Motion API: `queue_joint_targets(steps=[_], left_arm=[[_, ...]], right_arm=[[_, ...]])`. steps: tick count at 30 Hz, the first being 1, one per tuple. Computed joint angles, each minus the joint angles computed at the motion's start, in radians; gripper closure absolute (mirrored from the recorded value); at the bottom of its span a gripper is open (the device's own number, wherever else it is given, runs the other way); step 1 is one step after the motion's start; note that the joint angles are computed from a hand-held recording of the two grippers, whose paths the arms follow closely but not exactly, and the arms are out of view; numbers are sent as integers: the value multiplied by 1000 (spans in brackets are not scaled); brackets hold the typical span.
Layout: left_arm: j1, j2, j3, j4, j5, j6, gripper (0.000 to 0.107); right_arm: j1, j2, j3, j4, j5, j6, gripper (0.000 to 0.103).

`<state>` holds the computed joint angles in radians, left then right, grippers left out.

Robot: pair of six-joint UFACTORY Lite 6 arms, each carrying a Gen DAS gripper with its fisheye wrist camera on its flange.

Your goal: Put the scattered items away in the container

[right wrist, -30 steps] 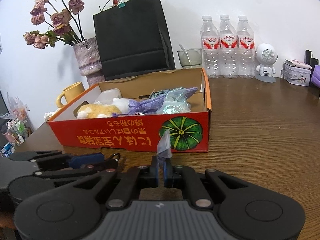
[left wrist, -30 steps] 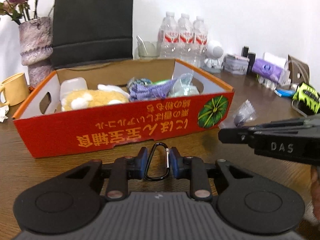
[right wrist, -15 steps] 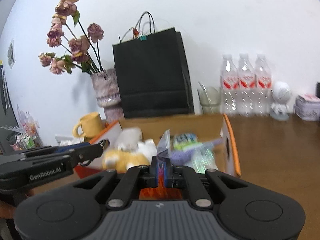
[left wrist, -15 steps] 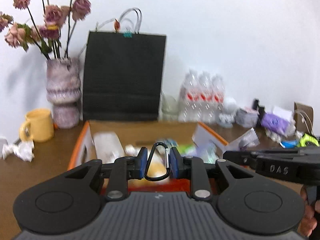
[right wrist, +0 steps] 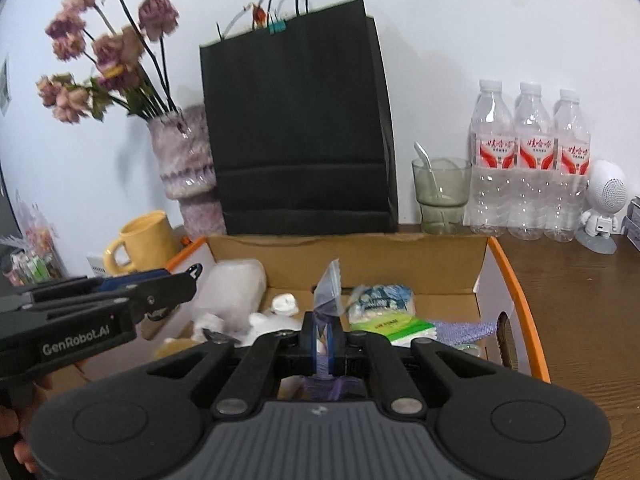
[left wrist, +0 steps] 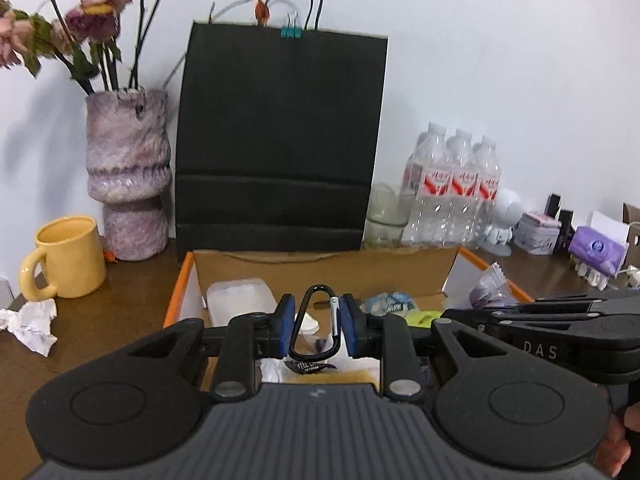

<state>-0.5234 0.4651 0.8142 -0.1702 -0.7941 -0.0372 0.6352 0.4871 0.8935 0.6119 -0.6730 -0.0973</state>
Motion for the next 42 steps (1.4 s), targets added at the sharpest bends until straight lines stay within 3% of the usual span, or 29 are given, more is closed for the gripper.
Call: queue_joint_targets(steps=[1, 2, 3, 5, 6, 27, 35, 42], left_arm=[[1, 5, 9, -8, 14, 2, 66], [-4, 5, 12, -30, 24, 18, 35], [-19, 2, 9, -89, 15, 60, 20], [-52, -9, -2, -209, -20, 155, 4], [-61, -18, -14, -237, -43, 176, 4], [-84, -84, -43, -343, 43, 193, 4], [-178, -332, -239, -458, 77, 264, 4], [-375, -619, -427, -785, 59, 460, 4]], right_arm=[[1, 8, 13, 30, 12, -32, 80], [1, 11, 19, 59, 23, -63, 50], [7, 9, 25, 105, 32, -106, 25], [28, 10, 38, 259, 9, -228, 8], [27, 1, 34, 287, 6, -251, 0], [71, -99, -36, 399, 2, -328, 0], [235, -305, -186, 625, -65, -455, 0], [497, -485, -280, 925, -223, -595, 0]])
